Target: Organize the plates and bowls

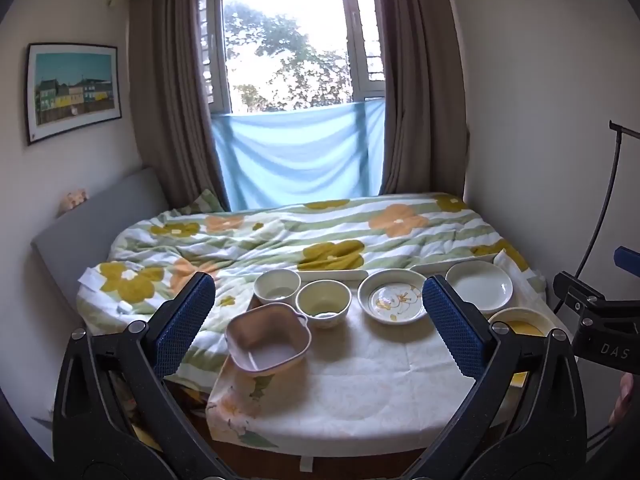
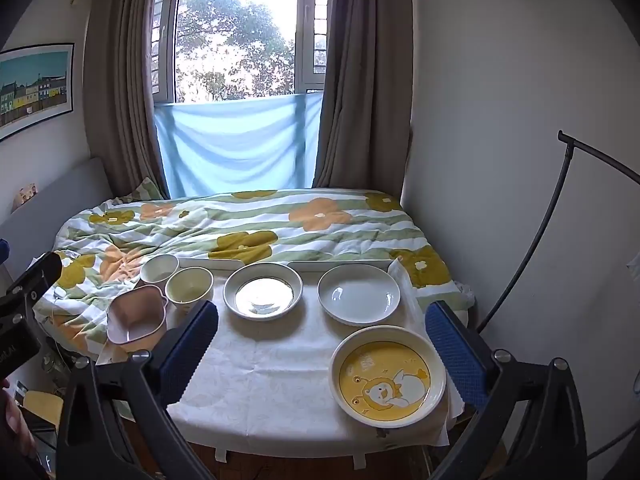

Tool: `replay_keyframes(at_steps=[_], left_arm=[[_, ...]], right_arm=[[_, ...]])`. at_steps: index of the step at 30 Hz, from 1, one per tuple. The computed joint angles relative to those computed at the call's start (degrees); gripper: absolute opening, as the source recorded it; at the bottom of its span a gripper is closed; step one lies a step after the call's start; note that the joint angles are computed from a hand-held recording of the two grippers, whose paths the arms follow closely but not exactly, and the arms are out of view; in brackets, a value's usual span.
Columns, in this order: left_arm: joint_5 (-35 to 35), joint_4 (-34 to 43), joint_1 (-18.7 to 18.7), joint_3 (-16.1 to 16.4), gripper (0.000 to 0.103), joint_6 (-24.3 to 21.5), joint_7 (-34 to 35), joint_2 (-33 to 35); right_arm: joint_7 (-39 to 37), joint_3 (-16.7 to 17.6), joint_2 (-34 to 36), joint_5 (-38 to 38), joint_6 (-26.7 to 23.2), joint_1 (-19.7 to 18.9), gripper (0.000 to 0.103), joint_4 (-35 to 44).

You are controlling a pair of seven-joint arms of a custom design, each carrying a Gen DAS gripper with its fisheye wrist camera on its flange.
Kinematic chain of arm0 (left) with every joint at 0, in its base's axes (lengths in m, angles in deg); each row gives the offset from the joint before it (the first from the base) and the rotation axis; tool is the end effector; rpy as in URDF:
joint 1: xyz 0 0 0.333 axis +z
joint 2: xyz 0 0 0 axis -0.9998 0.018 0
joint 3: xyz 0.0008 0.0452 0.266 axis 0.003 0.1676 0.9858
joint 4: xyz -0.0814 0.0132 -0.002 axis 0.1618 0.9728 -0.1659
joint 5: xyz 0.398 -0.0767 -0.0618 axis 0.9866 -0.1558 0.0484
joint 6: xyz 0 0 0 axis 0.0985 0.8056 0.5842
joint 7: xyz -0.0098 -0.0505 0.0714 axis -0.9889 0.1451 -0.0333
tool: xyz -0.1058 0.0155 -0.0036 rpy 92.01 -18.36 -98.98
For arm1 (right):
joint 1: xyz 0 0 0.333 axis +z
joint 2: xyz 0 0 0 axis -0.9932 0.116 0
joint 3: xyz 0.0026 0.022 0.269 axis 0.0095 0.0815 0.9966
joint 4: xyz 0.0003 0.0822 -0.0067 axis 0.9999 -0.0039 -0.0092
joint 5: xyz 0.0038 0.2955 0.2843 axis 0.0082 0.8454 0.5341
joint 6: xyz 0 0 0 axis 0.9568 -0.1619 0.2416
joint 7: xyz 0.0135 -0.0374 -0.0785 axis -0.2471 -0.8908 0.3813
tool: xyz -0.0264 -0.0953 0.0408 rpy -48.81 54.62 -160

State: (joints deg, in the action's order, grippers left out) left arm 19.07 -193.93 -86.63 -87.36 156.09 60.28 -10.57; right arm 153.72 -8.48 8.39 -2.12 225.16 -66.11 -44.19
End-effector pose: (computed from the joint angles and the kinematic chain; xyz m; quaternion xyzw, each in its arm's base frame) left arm 0.6173 -0.0720 0.5673 -0.6521 0.5200 -0.2951 0.4661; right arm 0.6527 0.2020 0.5302 -0.6760 0.5479 -0.3191 0.3755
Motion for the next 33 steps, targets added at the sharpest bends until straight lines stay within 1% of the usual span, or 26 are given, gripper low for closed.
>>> replay_keyframes(at_steps=[11,12,17,21,22,33], left_arm=[[-0.3,-0.56,0.5,0.12,0.103,0.95,0.11,-0.33],[-0.33,-0.5,0.51,0.12,0.103,1.0,0.12,-0.28],[-0.65,-0.14,0.47,0.2,0.103,1.0,0.41,0.09],[-0.57,-0.07,0.44,0.29,0.103,1.08,0.34,0.2],[-0.79,-0.13,0.43,0.32,0.103,1.07,0.58,0.11],[-1.29,-0.2,0.65,0.35,0.103,1.34,1.1,0.01]], right_arm=[[-0.12,0.03,0.87,0.2,-0.43,0.28,0.103,1.03],[1.44,-0.65,0.87,-1.11,-0.04,1.13,0.103,0.5],[1.53,-0.13,0.9,-0.22,-0.16,0.76,0.103,0.12],[1.52,-0.29,1.91,-0.35,-0.87,1.03,0.103,1.56],[0.77,0.1,2.0,0.43,-1.08,0.65,0.103,1.78],[0.59,-0.09,1.95,0.69,-1.3,0.87,0.103,1.91]])
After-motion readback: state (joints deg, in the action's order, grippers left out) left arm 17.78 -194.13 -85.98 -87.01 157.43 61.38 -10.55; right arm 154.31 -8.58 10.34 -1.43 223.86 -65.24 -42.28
